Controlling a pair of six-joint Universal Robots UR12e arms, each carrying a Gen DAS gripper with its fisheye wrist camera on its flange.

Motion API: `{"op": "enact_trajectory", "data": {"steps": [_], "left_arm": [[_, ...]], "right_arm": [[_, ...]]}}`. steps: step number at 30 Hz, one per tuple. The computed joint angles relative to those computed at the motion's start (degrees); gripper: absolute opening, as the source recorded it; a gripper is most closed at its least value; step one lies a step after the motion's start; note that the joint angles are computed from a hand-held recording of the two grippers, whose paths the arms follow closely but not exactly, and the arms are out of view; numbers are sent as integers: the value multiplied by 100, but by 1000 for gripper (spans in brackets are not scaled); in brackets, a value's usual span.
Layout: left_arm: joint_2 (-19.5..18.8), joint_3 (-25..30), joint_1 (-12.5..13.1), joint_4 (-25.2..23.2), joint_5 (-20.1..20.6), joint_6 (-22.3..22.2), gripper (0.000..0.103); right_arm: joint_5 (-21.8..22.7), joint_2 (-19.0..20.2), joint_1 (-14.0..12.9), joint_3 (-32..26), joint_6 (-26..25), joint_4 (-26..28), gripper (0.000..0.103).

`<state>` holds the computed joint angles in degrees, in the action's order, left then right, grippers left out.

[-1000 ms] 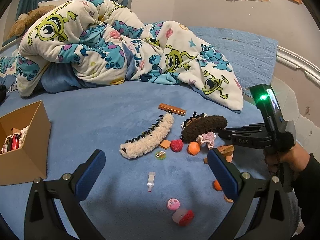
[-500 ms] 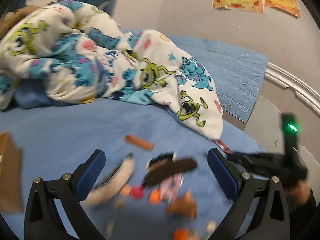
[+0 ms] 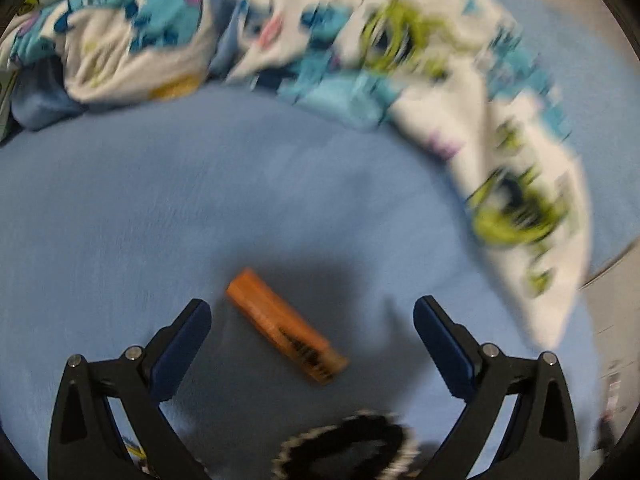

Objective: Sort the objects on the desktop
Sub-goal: 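Lift the patterned lighter with the right gripper while the left gripper grasps the copper lighter, then release the copper lighter into the box with the left gripper while the right drops the patterned lighter in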

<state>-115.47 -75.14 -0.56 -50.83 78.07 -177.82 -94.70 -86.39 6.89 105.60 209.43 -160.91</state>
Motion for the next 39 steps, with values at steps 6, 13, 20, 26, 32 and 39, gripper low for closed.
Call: {"op": "enact_trajectory", "data": {"steps": [6,13,20,26,32,39], "left_arm": [[1,-90,-125,-33,819,-174,96],[122,-413,-100,487,686,147,57],[230,-606,-71,878,478,418,22],[250,-675,-21,1042,311,708,21],[340,-857,-22,1379,348,963,19],[469,-981,129,1599,145,912,14]], "right_arm": [[147,-97,-172,228,222,-179,19],[139,-195,-271,369,353,-245,19],[132,-207,-282,369,312,-299,19],[176,-189,-275,366,272,-395,19],[159,-164,-223,307,155,-413,19],[152,-78,-111,155,-25,-366,19]]}}
